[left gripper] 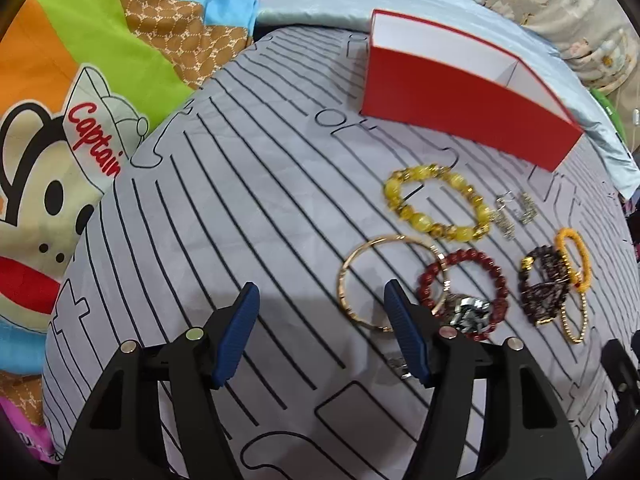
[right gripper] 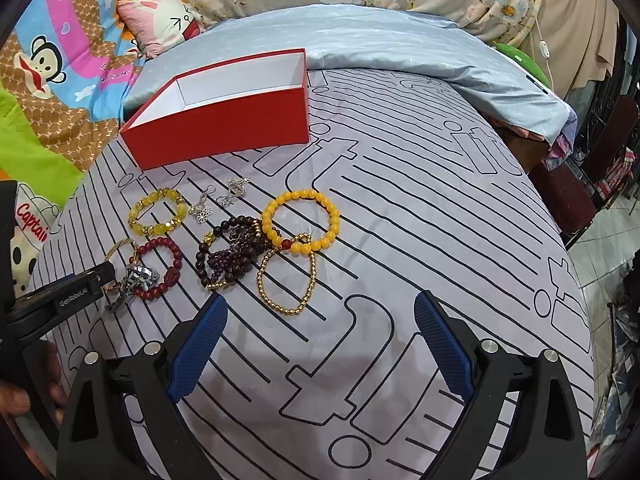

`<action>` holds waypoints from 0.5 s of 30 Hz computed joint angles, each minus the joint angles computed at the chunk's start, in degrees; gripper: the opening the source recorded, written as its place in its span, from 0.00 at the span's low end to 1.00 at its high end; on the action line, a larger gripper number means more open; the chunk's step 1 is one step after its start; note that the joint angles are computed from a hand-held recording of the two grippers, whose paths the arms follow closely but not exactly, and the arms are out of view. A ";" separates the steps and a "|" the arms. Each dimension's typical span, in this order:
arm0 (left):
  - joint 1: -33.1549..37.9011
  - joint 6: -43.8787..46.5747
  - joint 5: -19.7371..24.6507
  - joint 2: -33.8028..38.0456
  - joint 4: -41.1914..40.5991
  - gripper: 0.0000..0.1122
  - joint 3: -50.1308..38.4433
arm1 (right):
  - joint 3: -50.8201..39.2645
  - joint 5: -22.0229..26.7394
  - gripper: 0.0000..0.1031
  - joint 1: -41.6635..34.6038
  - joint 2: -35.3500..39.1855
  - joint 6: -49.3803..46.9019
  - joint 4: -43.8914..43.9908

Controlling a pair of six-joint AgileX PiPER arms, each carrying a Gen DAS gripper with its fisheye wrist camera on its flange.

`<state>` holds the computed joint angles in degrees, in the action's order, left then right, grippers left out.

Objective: Organize jewelry
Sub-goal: 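Move the left tool to the thin gold bangle and close on it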

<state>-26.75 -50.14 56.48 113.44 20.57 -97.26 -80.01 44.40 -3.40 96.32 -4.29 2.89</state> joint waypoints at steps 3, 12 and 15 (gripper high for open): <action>-0.29 0.62 -0.83 -0.23 -0.75 0.66 -0.66 | -0.48 0.14 0.90 0.05 0.64 0.19 0.05; -0.32 2.66 0.67 4.66 -3.11 0.71 -7.13 | -1.04 0.31 0.90 0.36 1.46 0.13 0.01; 0.22 2.99 0.48 5.42 -3.71 0.71 -7.72 | -1.24 0.37 0.90 0.34 1.78 0.19 0.02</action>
